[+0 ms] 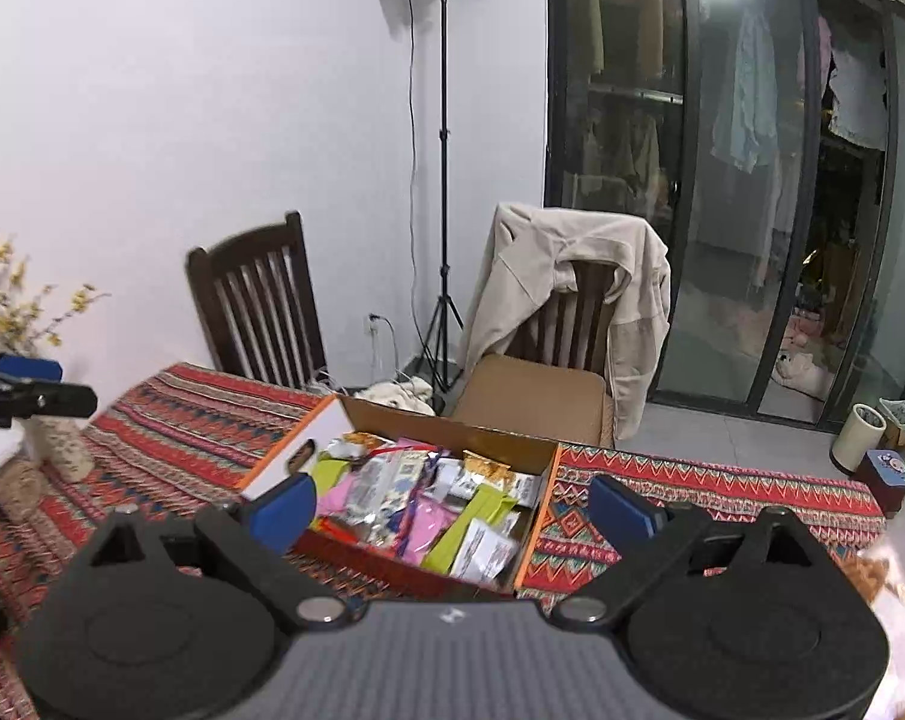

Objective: Organize snacks

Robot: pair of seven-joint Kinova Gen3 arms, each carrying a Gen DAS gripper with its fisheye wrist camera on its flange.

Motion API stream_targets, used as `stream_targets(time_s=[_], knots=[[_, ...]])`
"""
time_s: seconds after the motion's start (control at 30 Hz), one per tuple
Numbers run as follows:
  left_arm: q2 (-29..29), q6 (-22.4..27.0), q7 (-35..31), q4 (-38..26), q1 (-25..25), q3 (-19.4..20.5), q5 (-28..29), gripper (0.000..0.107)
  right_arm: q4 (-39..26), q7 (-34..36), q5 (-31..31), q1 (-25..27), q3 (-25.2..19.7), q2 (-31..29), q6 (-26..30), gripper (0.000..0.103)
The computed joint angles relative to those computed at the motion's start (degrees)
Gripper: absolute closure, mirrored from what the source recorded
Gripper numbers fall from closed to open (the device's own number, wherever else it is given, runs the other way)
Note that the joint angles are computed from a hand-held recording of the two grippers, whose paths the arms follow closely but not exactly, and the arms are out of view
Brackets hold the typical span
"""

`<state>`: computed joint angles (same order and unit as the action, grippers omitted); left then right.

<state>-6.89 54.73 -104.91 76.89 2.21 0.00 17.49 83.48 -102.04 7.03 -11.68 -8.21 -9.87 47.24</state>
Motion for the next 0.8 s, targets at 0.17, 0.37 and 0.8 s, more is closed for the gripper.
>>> stream_targets(time_s=[0.17,0.37,0.8], knots=[[-11.67,-3.38,-0.6,12.55,0.89,-1.03,-0.39,0.005,10.1,-3.02,0.67,1.1,-3.25,-11.0,-1.81,0.0],[-25.76,-6.25,2.8,26.79,1.89,0.14,-4.73,0.004,20.85,-4.77,-3.08,2.14,-6.53,-25.24,-2.29,0.0],[-59.28,-0.43,13.47,49.33,4.39,0.75,-10.03,0.004,34.43,-10.76,-12.1,11.15,-22.54,-55.85,4.34,0.0]])
